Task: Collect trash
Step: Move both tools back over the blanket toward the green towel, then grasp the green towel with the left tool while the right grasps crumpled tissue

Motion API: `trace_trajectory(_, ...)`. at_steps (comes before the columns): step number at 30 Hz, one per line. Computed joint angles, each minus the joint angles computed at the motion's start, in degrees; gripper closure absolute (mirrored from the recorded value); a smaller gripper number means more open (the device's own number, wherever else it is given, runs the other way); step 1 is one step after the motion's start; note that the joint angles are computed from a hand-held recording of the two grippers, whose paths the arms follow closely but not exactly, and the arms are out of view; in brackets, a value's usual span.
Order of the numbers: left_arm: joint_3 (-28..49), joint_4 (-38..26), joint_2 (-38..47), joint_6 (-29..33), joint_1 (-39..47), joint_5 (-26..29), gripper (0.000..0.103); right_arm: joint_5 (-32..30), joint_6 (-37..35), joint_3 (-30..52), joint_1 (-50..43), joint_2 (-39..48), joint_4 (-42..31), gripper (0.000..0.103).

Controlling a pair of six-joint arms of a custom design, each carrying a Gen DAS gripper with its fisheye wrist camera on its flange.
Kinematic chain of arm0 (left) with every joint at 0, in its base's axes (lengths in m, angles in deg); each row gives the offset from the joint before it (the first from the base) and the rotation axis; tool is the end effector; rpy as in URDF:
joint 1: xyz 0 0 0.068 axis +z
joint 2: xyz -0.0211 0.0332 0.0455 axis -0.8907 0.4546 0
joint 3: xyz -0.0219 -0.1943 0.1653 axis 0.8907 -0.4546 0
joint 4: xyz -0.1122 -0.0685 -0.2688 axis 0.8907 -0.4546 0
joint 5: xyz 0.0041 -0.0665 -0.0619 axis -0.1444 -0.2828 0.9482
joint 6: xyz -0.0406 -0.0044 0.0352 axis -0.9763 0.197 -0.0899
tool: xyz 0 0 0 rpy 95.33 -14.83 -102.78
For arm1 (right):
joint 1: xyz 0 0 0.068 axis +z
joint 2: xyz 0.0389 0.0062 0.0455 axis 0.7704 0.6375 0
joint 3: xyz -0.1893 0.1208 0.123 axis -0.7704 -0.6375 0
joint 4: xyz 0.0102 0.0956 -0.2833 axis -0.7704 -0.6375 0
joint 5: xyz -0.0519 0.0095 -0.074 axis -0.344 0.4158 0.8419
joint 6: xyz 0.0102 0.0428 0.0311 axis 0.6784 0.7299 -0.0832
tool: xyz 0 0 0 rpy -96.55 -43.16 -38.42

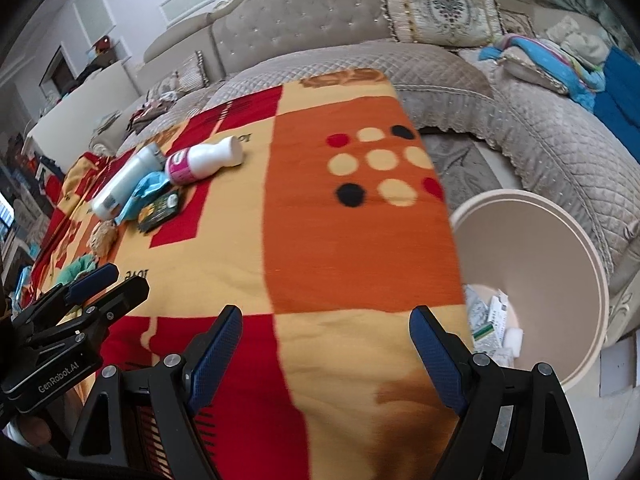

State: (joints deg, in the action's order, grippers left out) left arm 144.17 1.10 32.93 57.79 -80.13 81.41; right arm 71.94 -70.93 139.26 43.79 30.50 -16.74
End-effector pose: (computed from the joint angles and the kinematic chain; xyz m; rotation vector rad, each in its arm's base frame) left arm 0.3032 -0.0988 0.2620 0.4359 2.4006 -0.2972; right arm 0.2492 -0.0232 0.2658 0.2602 2.5182 0.2136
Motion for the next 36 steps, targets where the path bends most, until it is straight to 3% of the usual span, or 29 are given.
trace_trajectory(7,-2.0,-1.1,-2.7,1.7,6.6,2.7,0.04,3.9,1.6,1.0,8.7,2.1,1.5,0.019)
trace_trajectory(21,-1.7,-4.9,-3.2,9.6,23.1,8.9,0.04,4.5,4.4,5.3,17.8,10.4,3.5,0.019)
trace_trajectory(28,2.9,-7.8,0.3,13.1,33.7,14.0,0.04,4.4,5.2,8.6,21.9,15.3,4.7,0.019)
trace_trajectory(36,9.8,-7.7,9.1,14.5,39.2,14.9,0.04,3.0,6.4,17.0,26.5,24.4,5.9,0.019)
